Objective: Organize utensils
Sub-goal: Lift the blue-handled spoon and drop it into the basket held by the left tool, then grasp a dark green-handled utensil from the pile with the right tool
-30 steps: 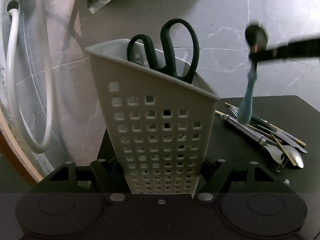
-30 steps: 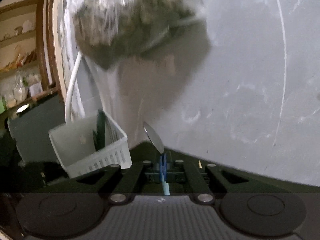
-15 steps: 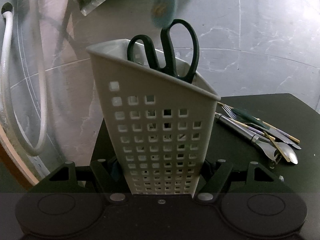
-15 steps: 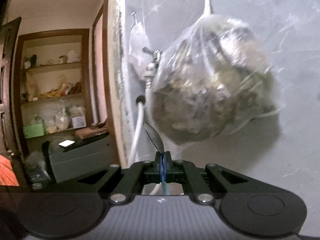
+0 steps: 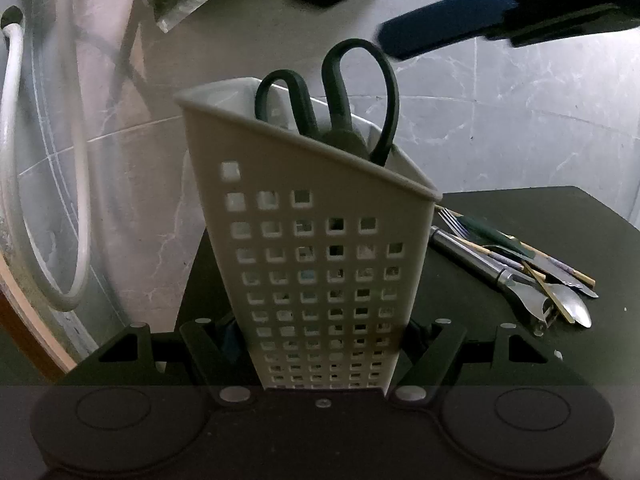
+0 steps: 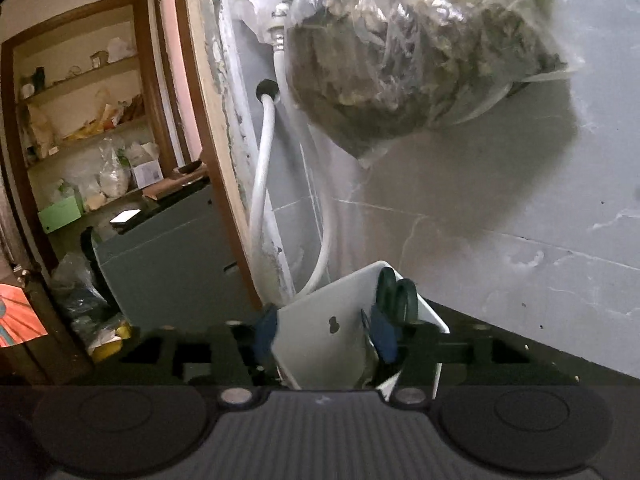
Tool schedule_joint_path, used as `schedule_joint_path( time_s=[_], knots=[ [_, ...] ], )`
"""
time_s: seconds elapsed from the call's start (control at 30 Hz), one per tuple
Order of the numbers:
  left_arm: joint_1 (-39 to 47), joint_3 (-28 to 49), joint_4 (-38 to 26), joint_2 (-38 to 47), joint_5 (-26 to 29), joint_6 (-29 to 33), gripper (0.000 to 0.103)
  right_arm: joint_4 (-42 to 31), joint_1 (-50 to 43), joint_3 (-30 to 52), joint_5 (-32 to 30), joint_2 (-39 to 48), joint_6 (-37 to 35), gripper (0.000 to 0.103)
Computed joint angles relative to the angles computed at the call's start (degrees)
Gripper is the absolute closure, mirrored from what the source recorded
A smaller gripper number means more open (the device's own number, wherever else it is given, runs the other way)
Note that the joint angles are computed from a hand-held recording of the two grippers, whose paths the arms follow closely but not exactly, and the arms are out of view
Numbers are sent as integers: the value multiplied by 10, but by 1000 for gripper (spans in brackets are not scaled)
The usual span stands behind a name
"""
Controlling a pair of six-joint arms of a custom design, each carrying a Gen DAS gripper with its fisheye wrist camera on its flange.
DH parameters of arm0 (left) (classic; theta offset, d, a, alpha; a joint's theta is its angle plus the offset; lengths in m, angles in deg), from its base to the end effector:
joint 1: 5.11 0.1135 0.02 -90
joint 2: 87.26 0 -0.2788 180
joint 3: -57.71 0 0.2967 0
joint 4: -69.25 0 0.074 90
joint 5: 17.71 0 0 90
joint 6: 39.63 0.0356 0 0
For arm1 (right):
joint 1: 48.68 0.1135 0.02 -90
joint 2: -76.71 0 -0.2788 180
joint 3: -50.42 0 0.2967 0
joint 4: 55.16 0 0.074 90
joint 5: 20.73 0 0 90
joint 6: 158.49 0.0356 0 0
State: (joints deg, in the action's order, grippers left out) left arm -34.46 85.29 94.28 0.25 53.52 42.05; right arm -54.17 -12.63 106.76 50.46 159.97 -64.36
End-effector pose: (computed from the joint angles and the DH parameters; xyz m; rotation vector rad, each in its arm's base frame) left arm 0.2191 -0.1100 0.0736 0.2087 2.1332 -0.0256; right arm 0.2752 0.2145 0.2089 -0.7768 1.9346 0.7682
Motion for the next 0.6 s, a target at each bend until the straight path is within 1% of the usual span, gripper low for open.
schedule_joint_path(
  time_s=[0.07, 0.13, 0.17, 0.23, 0.27, 0.33, 0.47, 0.53, 0.6],
  knots=[
    [-1, 1, -2, 0, -1, 0, 27, -4, -16, -24, 7, -33, 4, 11],
    [-4, 2, -7, -2, -4, -4, 27, -2, -41, -59, 11, -73, 13, 2],
    [-4, 3, -8, -1, -6, -5, 27, -10, -58, -74, 17, -93, 17, 0],
    [-9, 4, -15, -4, -11, -9, 27, -43, -94, -90, 29, -112, 13, 0],
    [-10, 6, -19, -5, -13, -11, 27, -63, -111, -92, 33, -111, 6, 0],
    [-14, 10, -30, -8, -18, -14, 27, -111, -140, -85, 63, -93, -15, 0],
    [-20, 18, -55, -14, -27, -22, 27, -174, -173, -38, 145, 10, -54, 0],
    [-24, 23, -67, -17, -33, -28, 27, -179, -179, -16, 174, 56, -63, 0],
    [-29, 28, -74, -15, -43, -34, 27, -176, -184, 7, 187, 94, -71, 0]
  ],
)
